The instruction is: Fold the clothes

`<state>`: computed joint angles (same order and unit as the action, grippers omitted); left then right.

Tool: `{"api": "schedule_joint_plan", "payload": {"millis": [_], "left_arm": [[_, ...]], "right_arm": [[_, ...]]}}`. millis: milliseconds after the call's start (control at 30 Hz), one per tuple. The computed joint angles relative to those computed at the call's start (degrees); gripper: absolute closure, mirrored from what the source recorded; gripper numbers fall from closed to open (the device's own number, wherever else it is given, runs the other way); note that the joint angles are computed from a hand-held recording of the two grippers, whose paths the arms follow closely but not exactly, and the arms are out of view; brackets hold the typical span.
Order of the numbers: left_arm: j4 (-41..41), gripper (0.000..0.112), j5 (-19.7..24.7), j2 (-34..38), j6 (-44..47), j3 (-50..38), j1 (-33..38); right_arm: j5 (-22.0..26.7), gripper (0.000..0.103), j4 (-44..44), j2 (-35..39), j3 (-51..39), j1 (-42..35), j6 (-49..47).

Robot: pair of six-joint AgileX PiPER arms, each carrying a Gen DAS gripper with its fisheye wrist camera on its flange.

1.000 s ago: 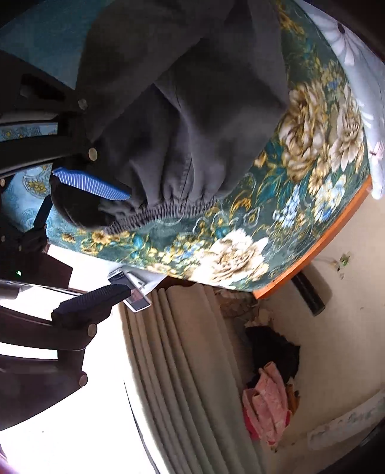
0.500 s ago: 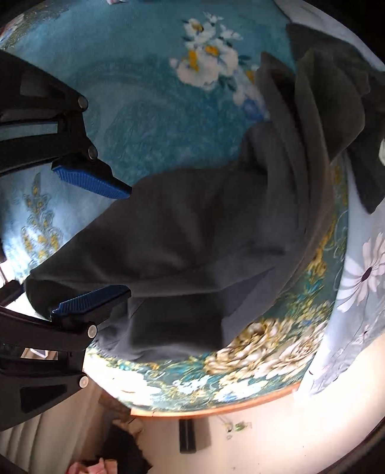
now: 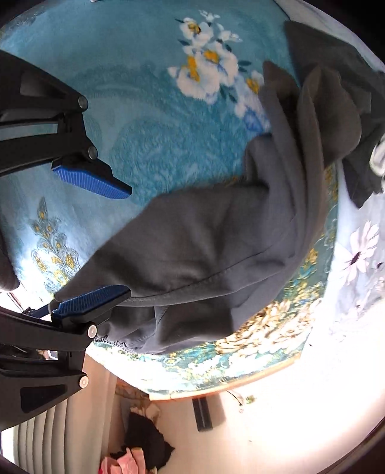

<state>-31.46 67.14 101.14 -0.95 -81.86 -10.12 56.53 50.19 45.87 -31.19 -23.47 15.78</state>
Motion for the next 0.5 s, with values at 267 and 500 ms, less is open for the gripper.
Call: {"api": "schedule_joint_plan", "payload": {"millis": [267, 500], "left_arm": [[-5.04, 0.047, -0.69, -2.73, 4.73, 4.65, 12.69], [-8.75, 0.047, -6.91, 7.76, -1.32, -0.33, 18.78]], "right_arm": [[-4.68, 0.037, -3.42, 8.71, -2.19, 1.89, 9.61], [-1.05, 0.093, -10.86, 11.61, -9.11, 2.06, 17.14]]}}
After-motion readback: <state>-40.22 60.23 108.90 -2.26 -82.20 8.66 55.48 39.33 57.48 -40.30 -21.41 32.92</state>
